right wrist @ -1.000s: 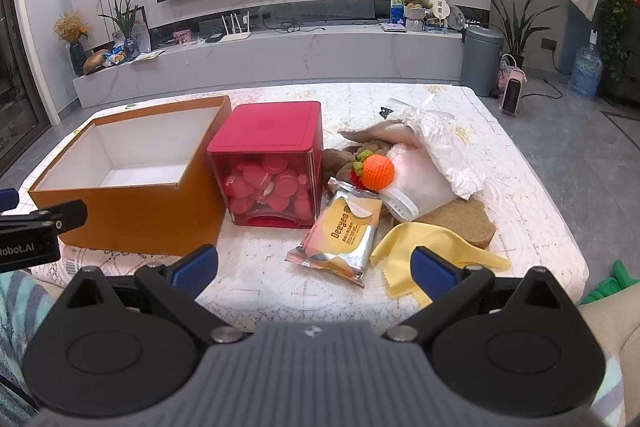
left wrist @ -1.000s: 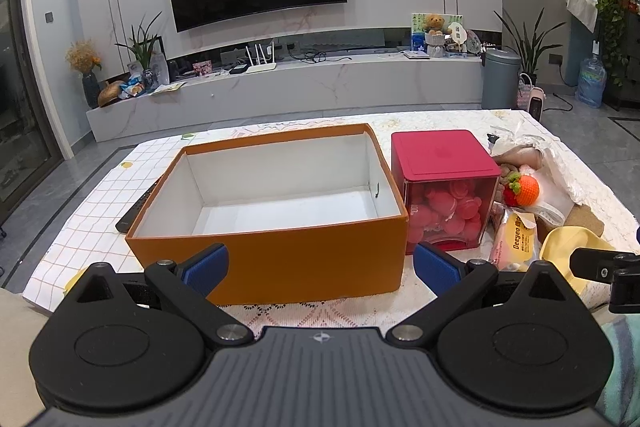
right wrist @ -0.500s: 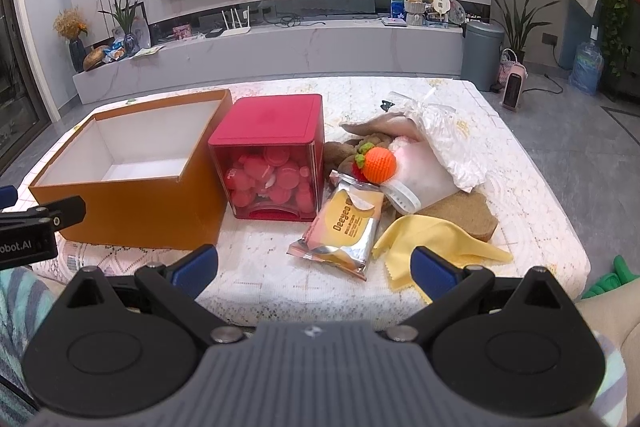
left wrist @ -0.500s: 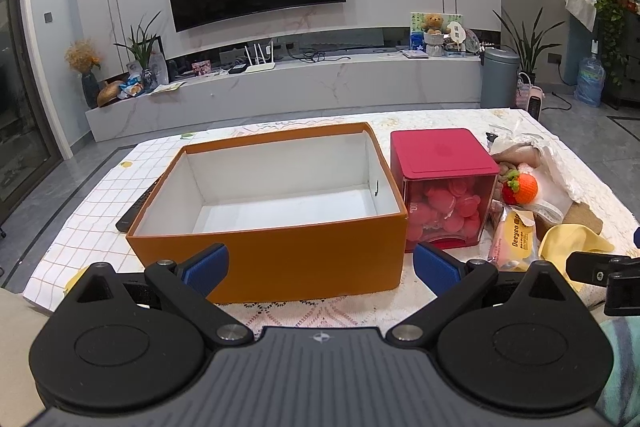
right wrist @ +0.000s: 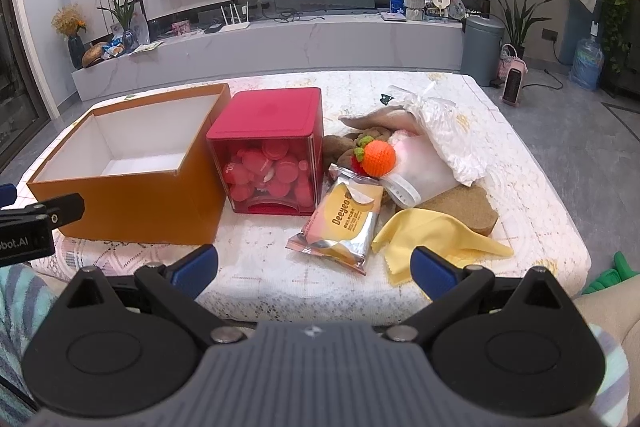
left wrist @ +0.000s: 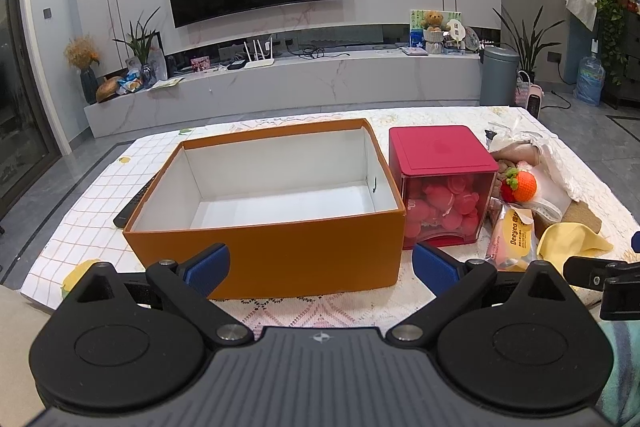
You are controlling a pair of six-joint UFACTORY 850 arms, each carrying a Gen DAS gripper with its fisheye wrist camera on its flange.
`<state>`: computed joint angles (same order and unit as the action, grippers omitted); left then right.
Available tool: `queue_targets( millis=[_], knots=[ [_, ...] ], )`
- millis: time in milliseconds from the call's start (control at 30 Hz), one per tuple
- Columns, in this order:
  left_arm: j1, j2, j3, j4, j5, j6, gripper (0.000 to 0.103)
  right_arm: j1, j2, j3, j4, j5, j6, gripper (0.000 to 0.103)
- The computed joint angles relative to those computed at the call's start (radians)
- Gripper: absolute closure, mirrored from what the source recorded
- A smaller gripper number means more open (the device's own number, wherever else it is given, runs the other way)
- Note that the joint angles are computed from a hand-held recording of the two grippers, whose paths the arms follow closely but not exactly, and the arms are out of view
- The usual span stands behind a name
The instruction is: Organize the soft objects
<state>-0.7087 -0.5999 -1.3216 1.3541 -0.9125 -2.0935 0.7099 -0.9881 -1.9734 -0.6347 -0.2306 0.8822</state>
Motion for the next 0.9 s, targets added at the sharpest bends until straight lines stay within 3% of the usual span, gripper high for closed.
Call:
queue_targets(
  millis=[133, 167, 267, 333, 500, 567, 733, 900],
  knots=[
    [-0.001, -0.017, -0.016, 0.005, 0.000, 0.009, 0.000, -0.001, -0.009, -0.012, 0.022, -0.015, -0.032, 0.003],
    [0.000, -0.021, -0.020, 0.015, 0.009, 0.008, 0.007, -0.001, -0.008, -0.009, 0.016, -0.016, -0.031, 0.003],
    [0.021, -0.014, -0.017, 0.036, 0.116, -0.012, 0.025, -0.007, -0.005, 0.002, -0.039, -0.015, -0.008, 0.003],
    [0.038, -0.006, -0.008, 0.078, 0.206, -0.056, 0.031, -0.014, -0.005, 0.003, -0.053, -0.021, -0.010, 0.003],
    [0.061, -0.040, -0.061, 0.164, 0.344, -0.050, 0.033, -0.044, -0.006, 0.008, -0.151, -0.025, 0.068, 0.003],
    [0.069, -0.061, -0.092, 0.183, 0.383, -0.023, 0.038, -0.060, -0.027, -0.024, -0.079, -0.051, 0.010, 0.003],
    [0.094, -0.145, -0.213, 0.127, 0.485, 0.112, 0.038, -0.103, -0.115, -0.168, 0.181, -0.152, -0.171, 0.003],
    [0.119, -0.233, -0.337, -0.058, 0.556, 0.319, 0.028, -0.132, -0.284, -0.452, 0.398, -0.316, -0.349, 0.003]
  ],
)
